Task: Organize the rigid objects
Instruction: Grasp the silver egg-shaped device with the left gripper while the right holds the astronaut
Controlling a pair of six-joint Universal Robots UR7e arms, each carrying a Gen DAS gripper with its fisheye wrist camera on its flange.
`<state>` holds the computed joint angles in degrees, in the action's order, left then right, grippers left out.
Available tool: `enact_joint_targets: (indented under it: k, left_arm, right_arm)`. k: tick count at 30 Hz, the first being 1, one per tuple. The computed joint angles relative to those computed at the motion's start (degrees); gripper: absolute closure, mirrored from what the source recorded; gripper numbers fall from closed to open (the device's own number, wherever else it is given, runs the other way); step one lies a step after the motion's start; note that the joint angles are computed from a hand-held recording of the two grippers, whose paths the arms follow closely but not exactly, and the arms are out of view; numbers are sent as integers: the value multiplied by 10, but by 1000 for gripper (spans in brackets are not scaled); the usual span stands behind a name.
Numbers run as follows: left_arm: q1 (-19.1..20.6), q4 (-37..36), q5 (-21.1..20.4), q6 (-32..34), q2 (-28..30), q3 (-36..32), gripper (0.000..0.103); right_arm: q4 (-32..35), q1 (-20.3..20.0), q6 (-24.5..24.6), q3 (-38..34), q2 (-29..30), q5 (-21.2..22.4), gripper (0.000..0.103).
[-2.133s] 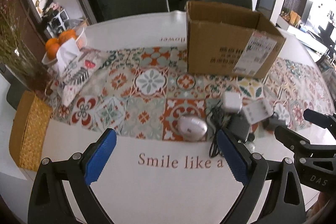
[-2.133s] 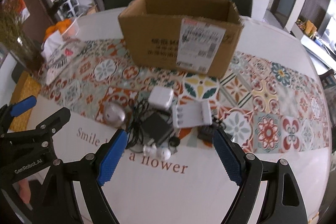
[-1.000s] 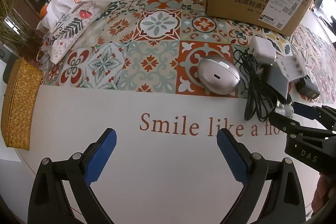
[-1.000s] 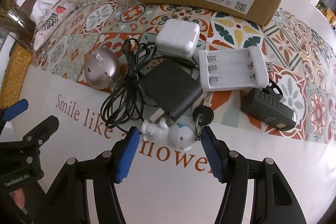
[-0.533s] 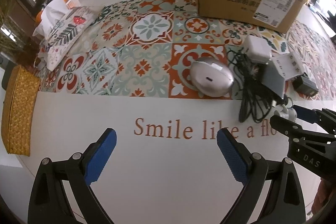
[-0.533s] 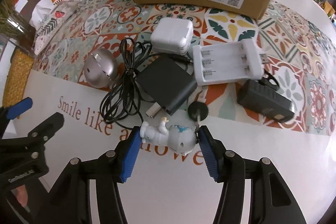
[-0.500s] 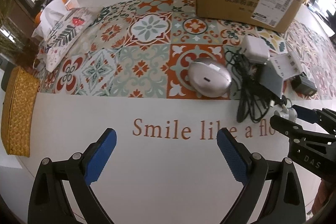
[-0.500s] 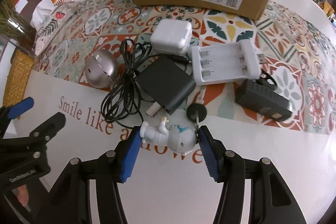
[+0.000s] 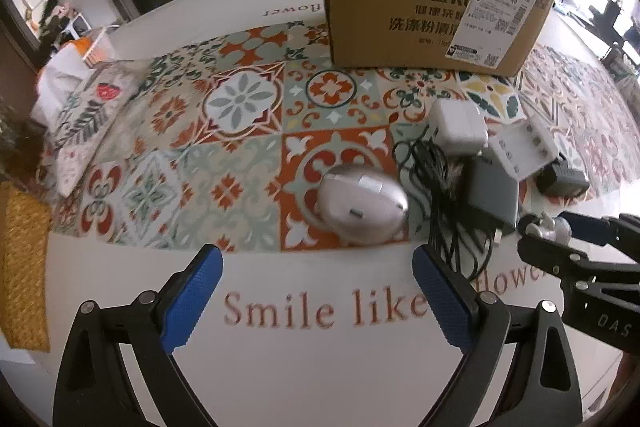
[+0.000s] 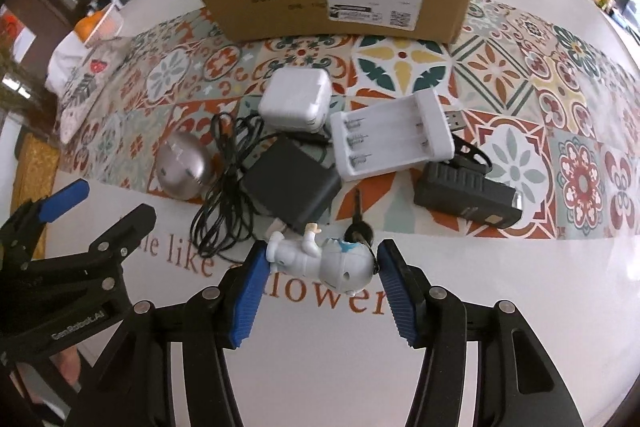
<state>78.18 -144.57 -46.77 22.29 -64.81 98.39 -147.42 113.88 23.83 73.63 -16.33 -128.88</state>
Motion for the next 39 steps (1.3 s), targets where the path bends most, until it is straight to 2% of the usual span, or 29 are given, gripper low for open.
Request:
enact_joint_targets:
  k: [7, 11, 17, 22, 29, 39]
  left_arm:
    - [11, 7, -25, 20, 29, -35, 6]
    - [18, 36, -37, 10, 47, -57, 9]
    - [23, 59, -46, -1, 74, -80, 21]
    - [23, 60, -48, 3, 87, -88, 39]
    - [21, 57, -48, -1, 84, -81, 39]
    - [-5, 12, -25, -2, 20, -18, 40]
  right_arm:
    - [26, -9, 30, -17, 5, 8, 47]
    - [38, -13, 37, -25, 10, 11, 47]
    - [49, -16, 41, -34, 15, 18, 48]
    - [54, -18, 45, -39, 16, 15, 48]
    - [43, -17, 42, -26, 10, 11, 48]
    - [-12, 0, 19, 19, -20, 12, 48]
